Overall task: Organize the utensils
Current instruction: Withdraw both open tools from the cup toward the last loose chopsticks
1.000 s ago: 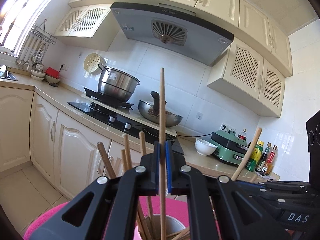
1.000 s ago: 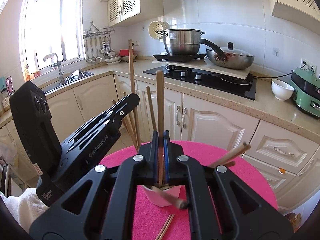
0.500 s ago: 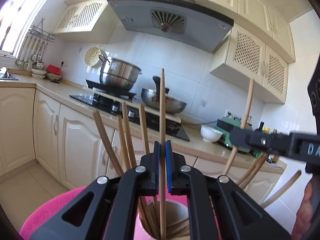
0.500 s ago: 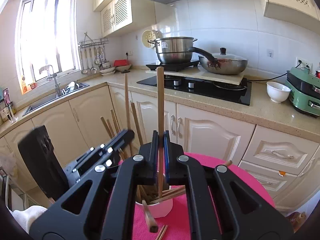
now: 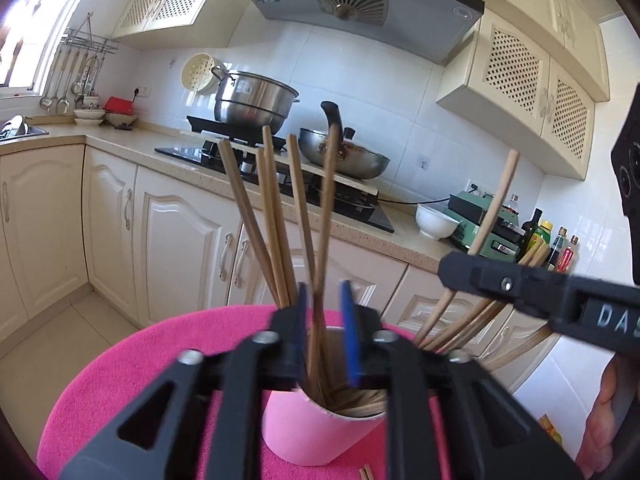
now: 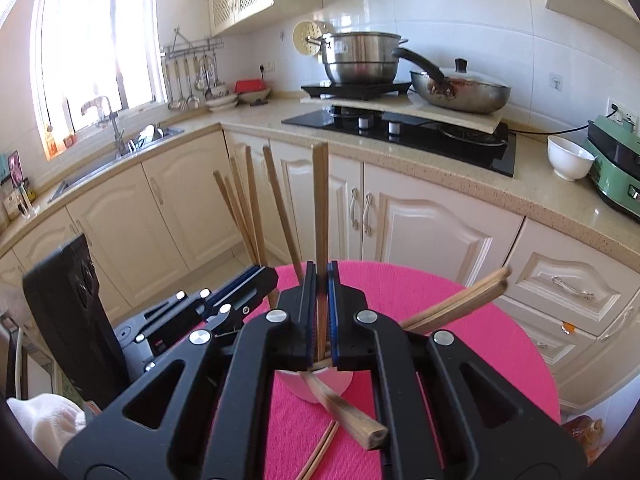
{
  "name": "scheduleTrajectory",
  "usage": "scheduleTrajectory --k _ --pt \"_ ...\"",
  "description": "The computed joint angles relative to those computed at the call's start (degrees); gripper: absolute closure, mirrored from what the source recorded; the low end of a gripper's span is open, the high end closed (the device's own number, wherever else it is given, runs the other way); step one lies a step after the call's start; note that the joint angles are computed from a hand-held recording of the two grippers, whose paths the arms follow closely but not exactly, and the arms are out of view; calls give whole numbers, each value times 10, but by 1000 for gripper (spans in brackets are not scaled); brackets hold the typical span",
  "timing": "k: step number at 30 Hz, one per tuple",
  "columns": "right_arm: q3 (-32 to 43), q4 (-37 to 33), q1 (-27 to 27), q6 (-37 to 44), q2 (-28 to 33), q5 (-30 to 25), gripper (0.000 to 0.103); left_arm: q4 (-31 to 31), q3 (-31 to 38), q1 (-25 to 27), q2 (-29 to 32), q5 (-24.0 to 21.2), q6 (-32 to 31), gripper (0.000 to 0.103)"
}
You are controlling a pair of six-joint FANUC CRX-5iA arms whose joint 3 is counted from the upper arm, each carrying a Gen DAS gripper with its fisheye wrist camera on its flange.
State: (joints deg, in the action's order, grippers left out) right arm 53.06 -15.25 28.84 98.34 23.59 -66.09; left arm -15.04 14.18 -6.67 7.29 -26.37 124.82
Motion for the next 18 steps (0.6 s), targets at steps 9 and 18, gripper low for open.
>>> scheduleTrajectory --k 9,18 --pt "-39 16 7 -21 -17 22 97 11 3 -1 -8 -32 -20 70" --pt "-53 66 32 -76 -28 25 95 31 9 4 -28 -86 -60 64"
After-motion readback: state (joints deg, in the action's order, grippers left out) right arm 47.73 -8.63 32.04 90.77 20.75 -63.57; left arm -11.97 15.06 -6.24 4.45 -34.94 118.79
